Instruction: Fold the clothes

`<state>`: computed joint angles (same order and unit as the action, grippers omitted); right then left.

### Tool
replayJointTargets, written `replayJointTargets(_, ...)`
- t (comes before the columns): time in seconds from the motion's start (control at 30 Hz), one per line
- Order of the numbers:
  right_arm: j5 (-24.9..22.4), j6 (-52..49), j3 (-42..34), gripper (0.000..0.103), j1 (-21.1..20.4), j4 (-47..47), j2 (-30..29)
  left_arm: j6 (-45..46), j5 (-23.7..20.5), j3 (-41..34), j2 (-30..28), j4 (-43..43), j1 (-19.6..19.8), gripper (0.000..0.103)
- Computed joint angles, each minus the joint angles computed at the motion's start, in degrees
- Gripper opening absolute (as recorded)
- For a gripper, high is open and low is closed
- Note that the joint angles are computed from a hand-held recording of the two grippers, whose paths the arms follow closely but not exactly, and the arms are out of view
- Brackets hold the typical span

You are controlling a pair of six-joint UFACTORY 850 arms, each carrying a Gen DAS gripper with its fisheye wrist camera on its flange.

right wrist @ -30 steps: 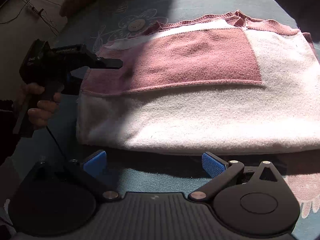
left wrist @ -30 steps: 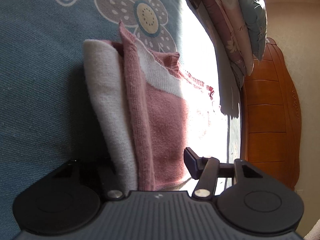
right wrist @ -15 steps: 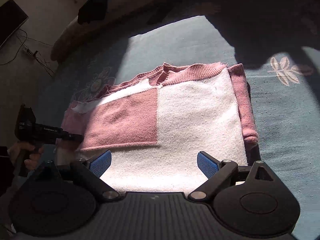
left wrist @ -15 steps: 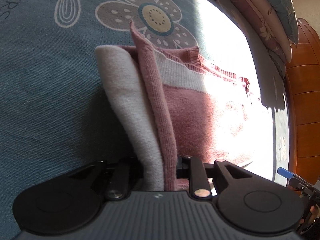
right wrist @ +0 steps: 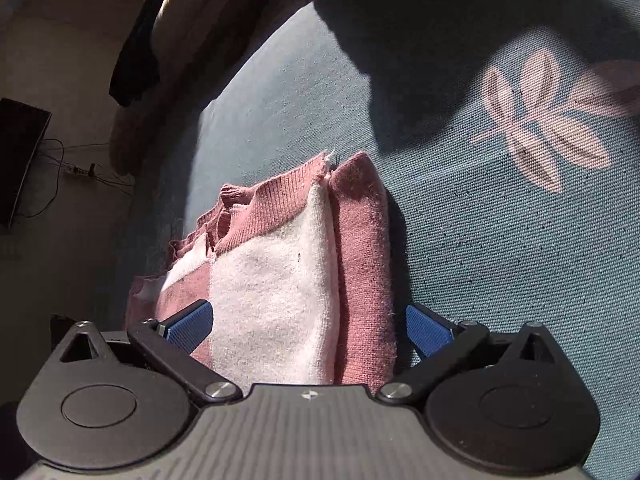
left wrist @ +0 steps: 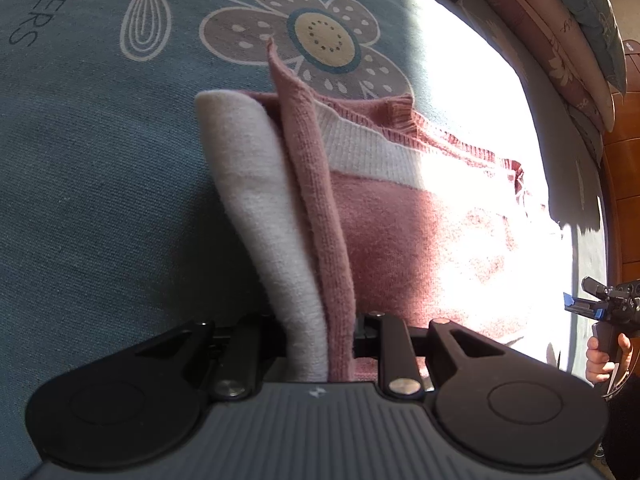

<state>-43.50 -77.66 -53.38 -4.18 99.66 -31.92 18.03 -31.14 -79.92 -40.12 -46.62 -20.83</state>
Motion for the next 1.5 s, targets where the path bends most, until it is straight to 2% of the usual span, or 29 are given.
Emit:
replayJointTargets(0.23,-7.94,-0.89,-7.02,0.103,-0.27,1.74,-7.09,-2.38,0.98,0.88,0.62,1.58,-0.34,0.023)
replayJointTargets(0.3,-9.35,-0.88,-6.99,0.103,-0.51,2.17,-7.51,-2.89,0.99,0.96,0.67,2.05,-0.37,0.023)
replayJointTargets(0.6,-15.11,-0.49,1.16,0.103,-1.25,0.49,-4.02,-1.32,0.78,2.05,1.07,0.98,0.06,0.023)
replayJointTargets(0.73,-14.60,-1.20,-0.59,0.103,0.17,1.48,-4.74,0.15,1.14,2.78,1.30,-0.61,0.03,0.023)
replayJointTargets(0.8,-14.29,-1.04,-3.58,0.103,0.92,1.81,-6.40,-2.98,0.55,0.30,0.42,1.29,-0.96,0.023)
replayJointTargets(0.93,-13.92,1.94,-7.79,0.103,1.79,-0.34,-8.60,-2.64,0.99,0.98,0.78,0.75,-1.04,0.023)
replayJointTargets(1.1,-13.50,2.29,-4.74,0.092,1.35,-5.96,-6.28,-0.98,1.75,2.17,1.30,-1.00,-1.07,0.023)
replayJointTargets(1.23,-11.39,6.90,-7.58,0.091,2.19,-9.50,-7.13,0.08,3.34,3.75,2.12,-2.69,-1.37,0.023)
replayJointTargets(1.37,-6.81,5.77,-9.08,0.091,4.73,-14.72,-5.91,-1.22,3.91,3.99,2.38,-0.94,-1.86,0.023)
replayJointTargets(1.43,-6.50,5.56,-8.55,0.085,4.40,-14.54,-5.74,-3.00,3.95,3.77,2.37,1.01,-2.22,0.023)
replayJointTargets(1.5,-6.75,7.08,-8.47,0.066,3.47,-14.31,-6.13,-4.51,4.07,3.62,2.37,2.72,-2.58,0.023)
